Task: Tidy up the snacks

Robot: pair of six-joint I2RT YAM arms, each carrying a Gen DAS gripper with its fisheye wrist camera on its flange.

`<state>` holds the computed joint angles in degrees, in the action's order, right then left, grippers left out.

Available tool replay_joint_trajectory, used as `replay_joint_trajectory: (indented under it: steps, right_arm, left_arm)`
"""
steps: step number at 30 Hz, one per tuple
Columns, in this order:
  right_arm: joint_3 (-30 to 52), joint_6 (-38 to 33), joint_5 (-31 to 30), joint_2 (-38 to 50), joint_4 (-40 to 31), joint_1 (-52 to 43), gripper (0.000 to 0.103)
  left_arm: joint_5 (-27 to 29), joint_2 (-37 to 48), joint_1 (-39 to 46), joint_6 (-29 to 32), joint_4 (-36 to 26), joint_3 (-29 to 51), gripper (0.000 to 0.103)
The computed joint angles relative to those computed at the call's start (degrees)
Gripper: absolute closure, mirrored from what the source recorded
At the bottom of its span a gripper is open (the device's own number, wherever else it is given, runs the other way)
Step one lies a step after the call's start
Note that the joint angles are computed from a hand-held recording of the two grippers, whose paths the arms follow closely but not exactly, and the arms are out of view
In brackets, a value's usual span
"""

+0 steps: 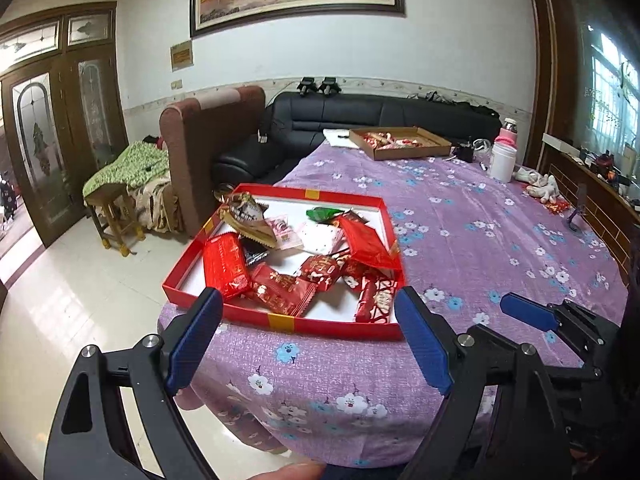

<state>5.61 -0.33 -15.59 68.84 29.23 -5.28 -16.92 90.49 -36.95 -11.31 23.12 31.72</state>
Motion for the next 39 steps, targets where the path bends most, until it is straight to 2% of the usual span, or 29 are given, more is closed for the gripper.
replay_joint_trajectory:
  steps: [11,14,17,23,27,39]
  right_arm:
    - [2.92,0.21,0.71,12.7,7.18,1.44,0.042]
    - [3.22,0.21,1.27,14.02,7.84,2.03,0.042]
    - [3.53,0.29,1.64,14.83,8.24,2.44,0.042]
    - [3.84,0.36,1.86,16.09,8.91,2.64,0.042]
    - [3.92,0.5,2.02,16.36,9.07,2.87,0.042]
    - [5.68,0.6,2.54,20.97,10.73,3.76,0.042]
  left_arm:
    - [1.97,5.76,5.42,-2.37,-3.09,4.58,0.015]
    - [1.19,6.43,5.95,-1.75,-2.5,4.64,0.015]
    - [2.95,6.38,6.76,-0.5,-3.19,4.97,0.015]
    - [3.74,6.05,7.52,1.95,-0.57,3.88,0.015]
    - [1.98,6.43,7.44,2.41,-0.37,4.11,0.015]
    - [4.13,9.57,9.57,1.62,-2.52,6.97,0.015]
